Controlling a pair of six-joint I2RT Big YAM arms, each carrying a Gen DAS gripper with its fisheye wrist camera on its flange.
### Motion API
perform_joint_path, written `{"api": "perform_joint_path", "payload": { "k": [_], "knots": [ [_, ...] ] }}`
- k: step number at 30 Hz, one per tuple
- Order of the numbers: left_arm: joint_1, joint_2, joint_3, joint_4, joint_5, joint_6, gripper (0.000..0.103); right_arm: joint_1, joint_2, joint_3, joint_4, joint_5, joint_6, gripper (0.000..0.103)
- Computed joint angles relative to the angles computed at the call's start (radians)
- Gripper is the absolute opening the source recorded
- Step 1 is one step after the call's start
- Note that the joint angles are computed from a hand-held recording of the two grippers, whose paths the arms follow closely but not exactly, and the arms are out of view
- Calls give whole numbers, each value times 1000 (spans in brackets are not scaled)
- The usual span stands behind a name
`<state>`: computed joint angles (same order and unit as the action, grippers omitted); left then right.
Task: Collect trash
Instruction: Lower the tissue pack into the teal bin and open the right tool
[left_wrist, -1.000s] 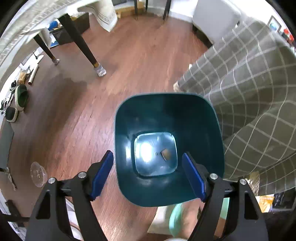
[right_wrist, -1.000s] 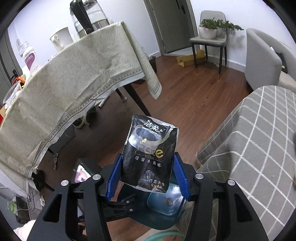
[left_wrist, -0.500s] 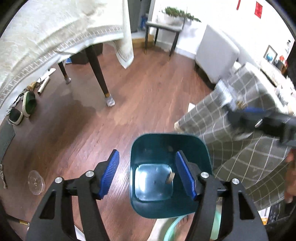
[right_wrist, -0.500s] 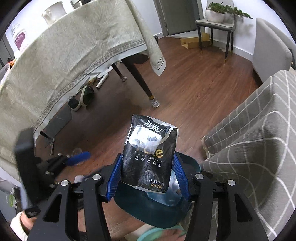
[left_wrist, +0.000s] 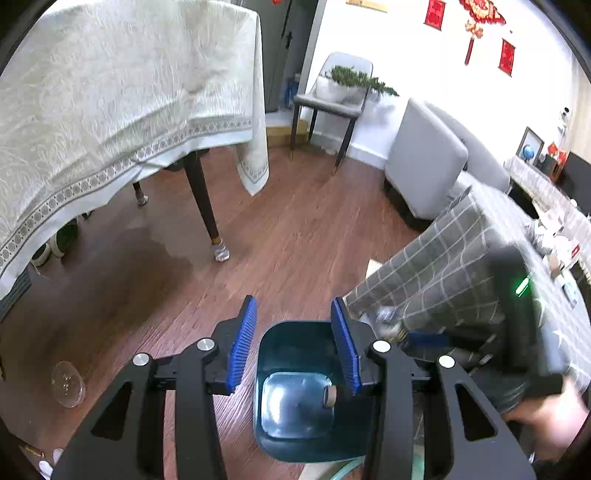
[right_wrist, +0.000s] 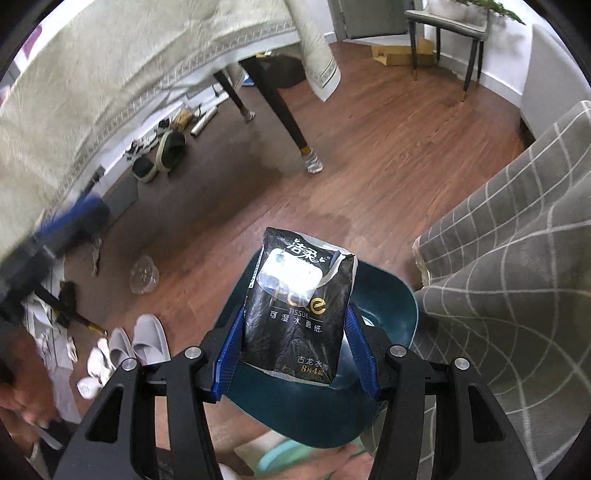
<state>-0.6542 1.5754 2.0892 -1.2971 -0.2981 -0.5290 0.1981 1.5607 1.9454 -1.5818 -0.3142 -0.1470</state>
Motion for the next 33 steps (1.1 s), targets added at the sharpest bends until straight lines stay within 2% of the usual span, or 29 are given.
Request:
{"api": "perform_joint_path", "payload": {
  "k": [11,15,20,24,27,33],
  "knots": [
    [-32,19,72,42,-46,38,42,30,-30,-121,2,68,-89,57],
    [-36,33,107,48,-38,37,42,31,-51,-130,14,48,-112,72],
    [-49,51,154,53,-54,40,42,19,-70,-107,10,29,-129,72],
    [-59,72,202,45,-59,43,42,-3,-86,-62,4,-19,-135,72],
    [-68,93,247,25,-58,32,47,-21,-101,-25,6,-61,-136,72],
    [-99,138,335,19,-87,44,51,-80,-126,37,18,-115,-156,72]
  ]
}}
